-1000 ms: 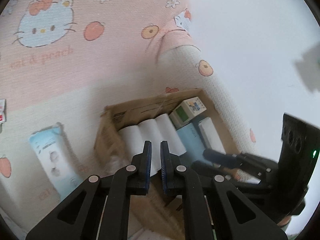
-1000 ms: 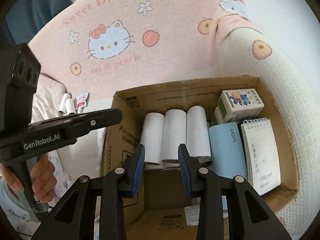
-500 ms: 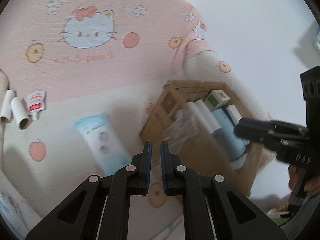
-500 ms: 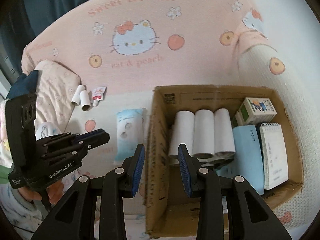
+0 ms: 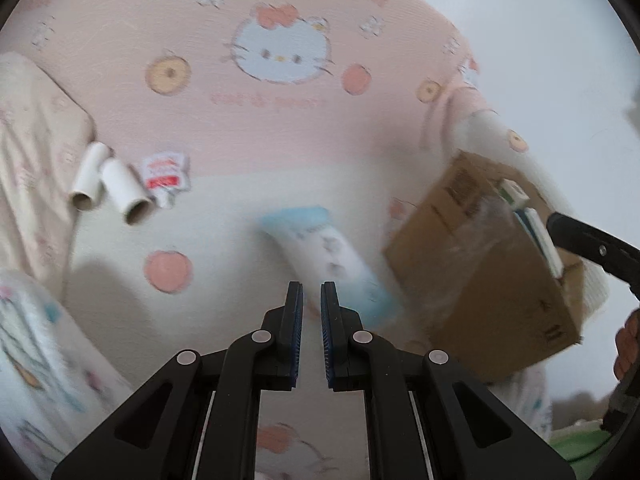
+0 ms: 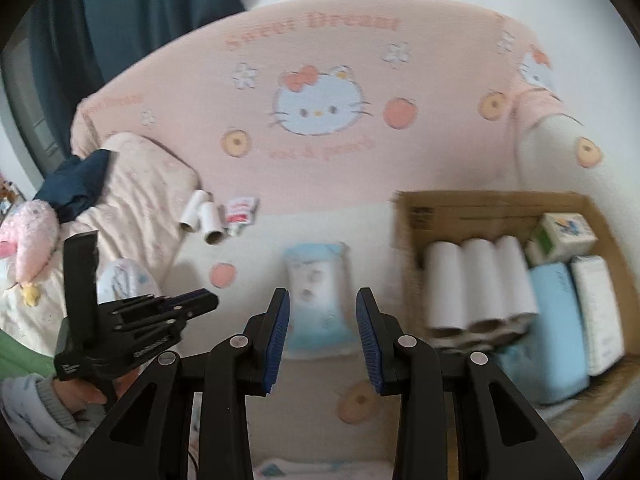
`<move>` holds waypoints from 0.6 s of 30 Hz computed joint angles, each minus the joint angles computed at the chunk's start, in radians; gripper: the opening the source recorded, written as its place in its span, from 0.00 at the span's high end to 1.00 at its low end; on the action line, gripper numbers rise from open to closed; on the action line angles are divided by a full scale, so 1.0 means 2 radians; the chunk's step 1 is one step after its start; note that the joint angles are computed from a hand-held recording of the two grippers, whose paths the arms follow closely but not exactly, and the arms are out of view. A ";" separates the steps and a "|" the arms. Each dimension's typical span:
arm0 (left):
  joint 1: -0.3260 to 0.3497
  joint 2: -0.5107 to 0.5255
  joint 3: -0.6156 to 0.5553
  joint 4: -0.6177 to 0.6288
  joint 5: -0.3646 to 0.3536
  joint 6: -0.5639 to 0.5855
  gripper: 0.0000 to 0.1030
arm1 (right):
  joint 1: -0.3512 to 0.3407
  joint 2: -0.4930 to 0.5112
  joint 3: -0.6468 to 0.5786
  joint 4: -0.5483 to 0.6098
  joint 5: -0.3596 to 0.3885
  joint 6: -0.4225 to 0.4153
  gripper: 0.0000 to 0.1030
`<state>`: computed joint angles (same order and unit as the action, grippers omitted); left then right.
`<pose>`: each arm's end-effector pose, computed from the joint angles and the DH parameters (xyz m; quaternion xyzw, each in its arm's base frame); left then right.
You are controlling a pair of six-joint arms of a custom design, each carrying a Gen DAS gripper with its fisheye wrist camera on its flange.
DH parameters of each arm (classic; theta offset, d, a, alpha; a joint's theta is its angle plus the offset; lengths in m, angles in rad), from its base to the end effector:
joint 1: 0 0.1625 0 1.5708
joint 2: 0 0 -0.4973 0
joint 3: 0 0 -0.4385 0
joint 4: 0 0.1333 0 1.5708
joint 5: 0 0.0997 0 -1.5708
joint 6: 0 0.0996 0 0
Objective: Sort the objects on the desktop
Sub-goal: 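Withdraw the right gripper from the box back over the mat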
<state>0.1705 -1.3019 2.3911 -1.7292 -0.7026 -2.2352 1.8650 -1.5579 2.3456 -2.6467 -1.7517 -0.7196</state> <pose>-0.3027 -0.2645 0.1349 -0.1562 0.8177 -0.4640 0.3029 0.2378 -0.3869 0.2834 0.4671 -0.8680 0.1209 0.1176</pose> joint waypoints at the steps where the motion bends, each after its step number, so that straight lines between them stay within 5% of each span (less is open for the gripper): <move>1: -0.005 -0.004 -0.002 0.031 -0.003 -0.017 0.90 | 0.003 0.005 0.003 -0.004 0.006 0.001 0.70; 8: -0.026 -0.009 -0.021 0.211 -0.044 -0.066 0.90 | 0.025 0.060 0.013 -0.039 0.025 0.048 0.70; 15: -0.048 -0.080 0.020 0.216 -0.053 -0.122 0.90 | 0.054 0.116 0.012 -0.065 0.000 0.062 0.70; 18: -0.051 -0.121 0.044 0.207 -0.055 -0.157 0.90 | 0.079 0.146 0.021 -0.120 -0.049 0.050 0.70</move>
